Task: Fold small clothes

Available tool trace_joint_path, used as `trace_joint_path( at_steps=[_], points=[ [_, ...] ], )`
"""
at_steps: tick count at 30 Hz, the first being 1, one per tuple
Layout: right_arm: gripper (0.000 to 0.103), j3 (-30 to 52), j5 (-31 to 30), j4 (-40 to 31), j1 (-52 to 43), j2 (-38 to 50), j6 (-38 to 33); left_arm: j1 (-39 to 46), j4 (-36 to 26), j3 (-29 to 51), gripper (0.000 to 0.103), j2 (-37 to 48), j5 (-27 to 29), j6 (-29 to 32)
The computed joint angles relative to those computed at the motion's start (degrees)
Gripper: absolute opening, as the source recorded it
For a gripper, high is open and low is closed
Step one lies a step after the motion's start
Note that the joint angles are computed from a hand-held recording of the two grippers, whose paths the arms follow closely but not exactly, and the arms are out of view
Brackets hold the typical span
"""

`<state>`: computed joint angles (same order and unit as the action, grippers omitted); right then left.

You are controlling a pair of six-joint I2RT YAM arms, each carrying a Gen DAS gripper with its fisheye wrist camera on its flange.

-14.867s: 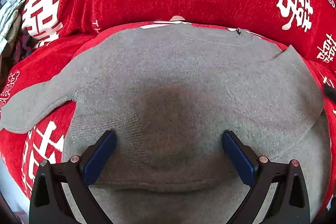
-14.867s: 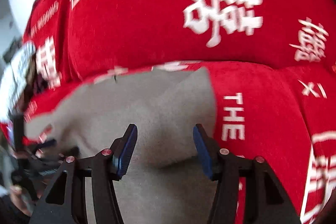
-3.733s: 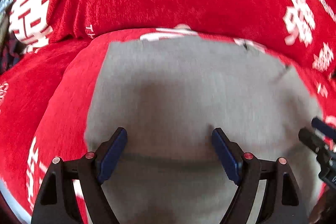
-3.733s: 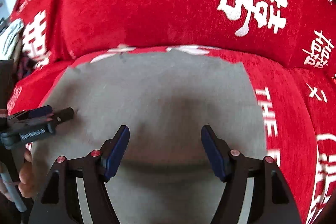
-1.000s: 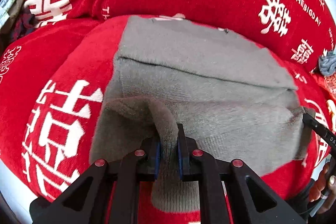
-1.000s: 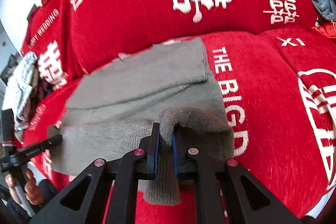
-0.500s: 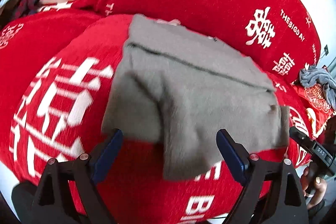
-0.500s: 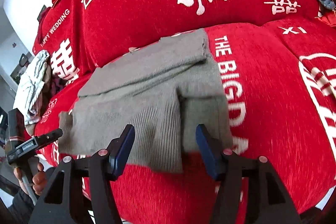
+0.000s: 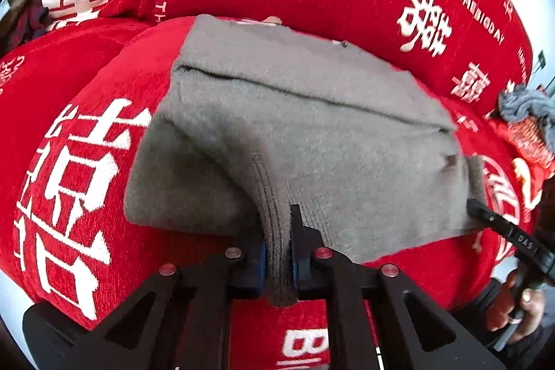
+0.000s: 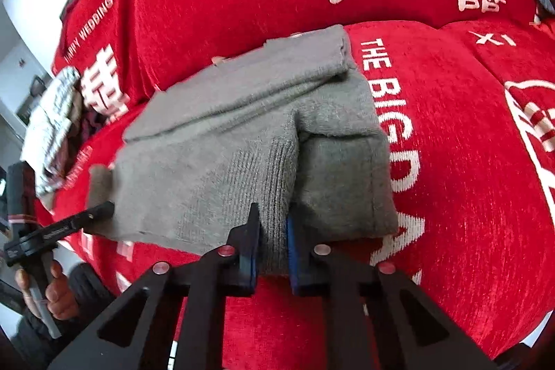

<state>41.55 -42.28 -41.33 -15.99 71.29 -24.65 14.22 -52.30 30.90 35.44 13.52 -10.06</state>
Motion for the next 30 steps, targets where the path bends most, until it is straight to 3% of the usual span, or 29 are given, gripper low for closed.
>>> trace_joint_path(
  at_steps=[10, 18, 30],
  points=[
    [0.012, 6.4, -7.9, -5.0, -1.4, -2.2, 2.6, 12.3, -2.3, 8.6, 0.012, 4.5, 10.1, 7.7],
    [0.012, 13.0, -5.5, -1.3, 4.1, -0.5, 12.5, 12.1, 0.2, 14.8, 0.012, 12.0, 9.8, 6.2],
    [0.012, 24.3, -1.3, -2.7, 9.7, 4.8, 18.2, 10.1, 0.7, 23.7, 0.012, 19.8, 6.1, 6.1]
  ],
)
